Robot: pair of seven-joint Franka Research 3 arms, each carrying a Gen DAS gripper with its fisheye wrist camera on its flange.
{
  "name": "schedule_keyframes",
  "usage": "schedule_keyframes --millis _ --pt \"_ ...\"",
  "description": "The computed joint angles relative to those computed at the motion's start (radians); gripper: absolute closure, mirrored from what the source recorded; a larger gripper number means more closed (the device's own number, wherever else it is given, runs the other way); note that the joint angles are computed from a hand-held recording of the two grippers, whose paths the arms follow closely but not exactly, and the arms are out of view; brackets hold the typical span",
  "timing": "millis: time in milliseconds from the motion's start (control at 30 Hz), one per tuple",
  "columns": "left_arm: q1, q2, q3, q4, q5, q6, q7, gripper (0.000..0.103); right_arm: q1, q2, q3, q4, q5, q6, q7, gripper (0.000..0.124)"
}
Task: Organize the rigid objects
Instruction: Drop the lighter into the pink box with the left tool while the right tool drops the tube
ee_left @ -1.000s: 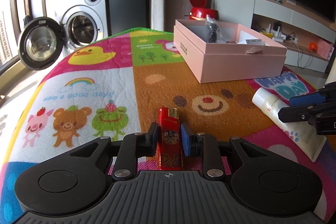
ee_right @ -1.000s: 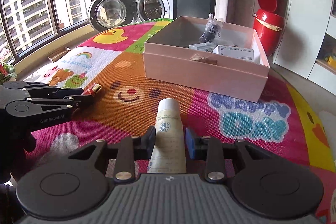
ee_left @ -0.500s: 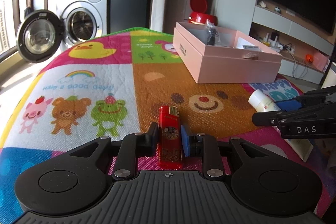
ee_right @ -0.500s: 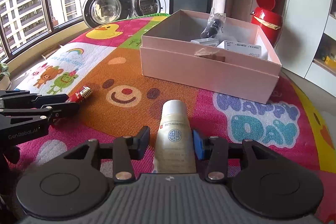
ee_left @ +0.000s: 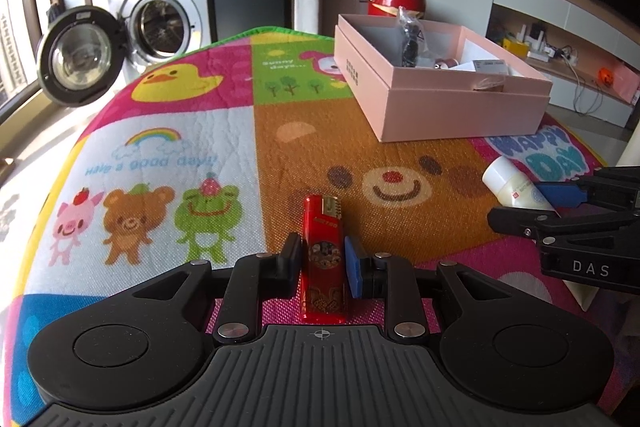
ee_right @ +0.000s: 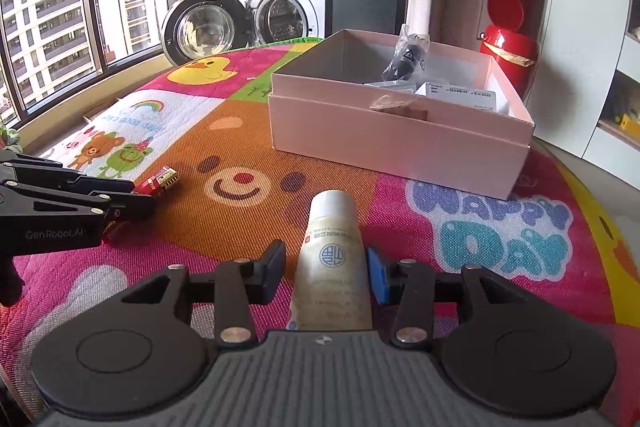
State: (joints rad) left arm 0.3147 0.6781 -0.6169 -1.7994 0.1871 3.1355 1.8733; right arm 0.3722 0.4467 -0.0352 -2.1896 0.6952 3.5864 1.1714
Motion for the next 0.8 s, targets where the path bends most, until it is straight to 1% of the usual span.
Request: schedule_keyframes --millis 100,133,167,200,233,267,300,400,533,600,633,667,700,733,767,800 --pt "0.006 0.001 -0.005 -0.004 0.008 0.008 0.008 0.076 0.001 -0.001 -0.002 0.000 0.000 -0.002 -0.002 0.081" --pt "0.020 0.004 -0.020 -0.010 0.014 0.012 0.019 0.076 0.003 -0.004 -0.003 -0.003 0.000 -0.005 -0.006 0.084" --pt "0.046 0.011 -0.047 -0.019 0.023 0.015 0.037 0.076 0.010 -0.009 -0.009 -0.006 0.004 -0.010 -0.017 0.089" --pt "0.094 0.026 -0.099 -0.032 0.036 0.015 0.070 0.076 0.024 -0.017 -0.020 -0.010 0.016 -0.021 -0.034 0.089" --pt "0.126 0.037 -0.133 -0.042 0.046 0.012 0.092 0.076 0.023 -0.024 -0.019 -0.016 0.015 -0.027 -0.039 0.089" --pt "0.165 0.048 -0.173 -0.060 0.060 0.015 0.123 0.076 0.010 -0.036 -0.007 -0.032 -0.002 -0.026 -0.033 0.089" --pt "0.194 0.055 -0.201 -0.077 0.074 0.019 0.146 0.076 -0.005 -0.048 0.006 -0.047 -0.020 -0.025 -0.023 0.089" --pt "0.253 0.064 -0.259 -0.111 0.098 0.013 0.179 0.076 -0.032 -0.086 0.024 -0.093 -0.056 -0.030 -0.001 0.089" --pt "0.332 0.100 -0.357 -0.120 0.083 -0.040 0.233 0.077 -0.024 -0.133 0.007 -0.137 -0.046 -0.025 -0.014 0.089" --pt "0.376 0.139 -0.425 -0.108 0.061 -0.058 0.267 0.077 -0.033 -0.155 0.008 -0.152 -0.045 -0.008 -0.012 0.089" --pt "0.392 0.164 -0.460 -0.095 0.051 -0.062 0.283 0.077 -0.052 -0.171 0.020 -0.161 -0.064 0.007 0.005 0.089" --pt "0.396 0.180 -0.480 -0.078 0.043 -0.067 0.295 0.077 -0.076 -0.185 0.032 -0.167 -0.092 0.018 0.027 0.089" --pt "0.394 0.210 -0.513 -0.037 0.037 -0.084 0.313 0.077 -0.096 -0.198 0.037 -0.165 -0.117 0.024 0.043 0.089" --pt "0.386 0.231 -0.533 -0.003 0.028 -0.095 0.331 0.077 -0.107 -0.209 0.035 -0.151 -0.130 0.026 0.046 0.089" --pt "0.359 0.259 -0.552 0.060 0.020 -0.110 0.354 0.077 -0.117 -0.214 0.031 -0.129 -0.137 0.024 0.047 0.089" --pt "0.327 0.278 -0.560 0.119 0.011 -0.126 0.376 0.077 -0.131 -0.217 0.026 -0.095 -0.146 0.014 0.050 0.089"
